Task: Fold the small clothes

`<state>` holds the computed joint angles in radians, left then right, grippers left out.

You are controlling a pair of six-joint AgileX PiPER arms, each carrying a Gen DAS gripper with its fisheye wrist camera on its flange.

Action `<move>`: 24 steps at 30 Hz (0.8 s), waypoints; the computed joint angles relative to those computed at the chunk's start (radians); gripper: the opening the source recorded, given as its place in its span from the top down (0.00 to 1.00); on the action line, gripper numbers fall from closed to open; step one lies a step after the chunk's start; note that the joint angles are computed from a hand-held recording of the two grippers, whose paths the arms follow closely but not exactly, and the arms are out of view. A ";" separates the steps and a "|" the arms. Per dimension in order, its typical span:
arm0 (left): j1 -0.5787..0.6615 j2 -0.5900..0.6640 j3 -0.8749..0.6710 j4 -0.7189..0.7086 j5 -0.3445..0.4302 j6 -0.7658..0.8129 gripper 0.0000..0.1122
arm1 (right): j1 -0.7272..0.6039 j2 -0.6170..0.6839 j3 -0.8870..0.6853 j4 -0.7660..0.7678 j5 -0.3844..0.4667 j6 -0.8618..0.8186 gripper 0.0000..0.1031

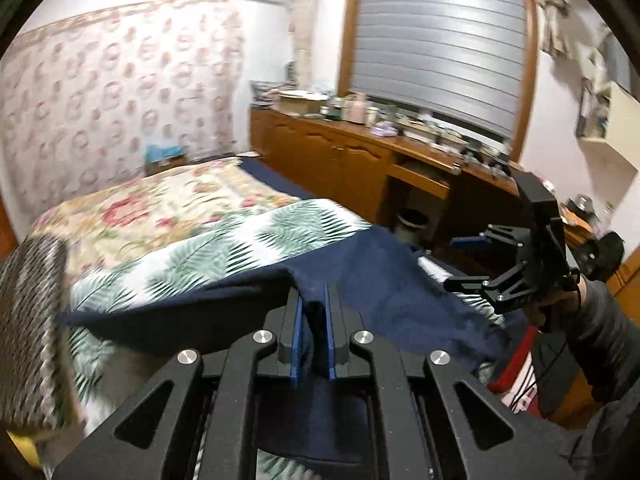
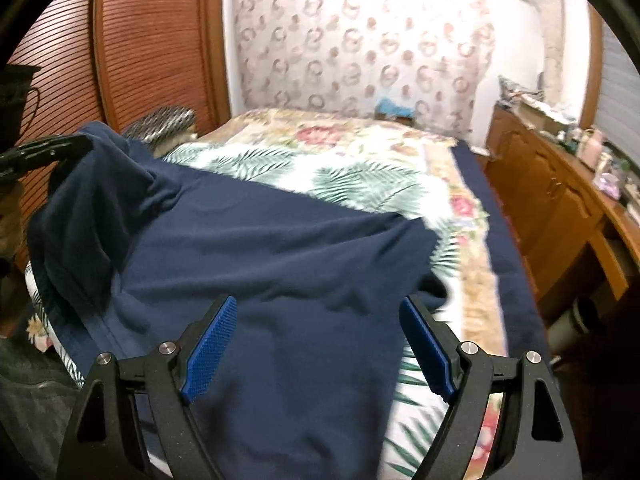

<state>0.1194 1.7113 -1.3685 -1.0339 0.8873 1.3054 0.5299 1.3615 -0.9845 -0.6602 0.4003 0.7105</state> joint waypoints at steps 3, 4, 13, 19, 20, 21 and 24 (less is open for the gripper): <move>-0.073 0.006 -0.043 0.030 0.006 -0.035 0.91 | -0.008 -0.072 0.047 -0.054 0.006 0.067 0.18; -0.099 0.010 -0.063 0.041 0.013 -0.052 0.91 | -0.013 -0.091 0.059 -0.056 0.006 0.073 0.18; -0.159 0.014 -0.067 0.100 0.011 -0.107 0.65 | 0.072 -0.121 0.117 -0.228 0.029 0.313 0.18; -0.111 0.022 -0.021 0.096 -0.041 -0.105 0.46 | 0.056 -0.077 0.083 -0.133 -0.025 0.209 0.18; -0.095 0.022 -0.008 0.089 -0.055 -0.095 0.38 | 0.061 -0.065 0.074 -0.124 -0.031 0.198 0.18; -0.079 0.023 0.006 0.081 -0.069 -0.085 0.36 | 0.055 -0.052 0.064 -0.102 -0.042 0.170 0.18; -0.023 0.023 0.053 0.046 -0.109 -0.050 0.33 | 0.043 0.003 0.029 -0.027 -0.070 0.077 0.18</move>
<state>0.0963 1.7341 -1.3155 -0.9882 0.7787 1.2553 0.5731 1.3645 -0.9559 -0.6870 0.3306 0.7877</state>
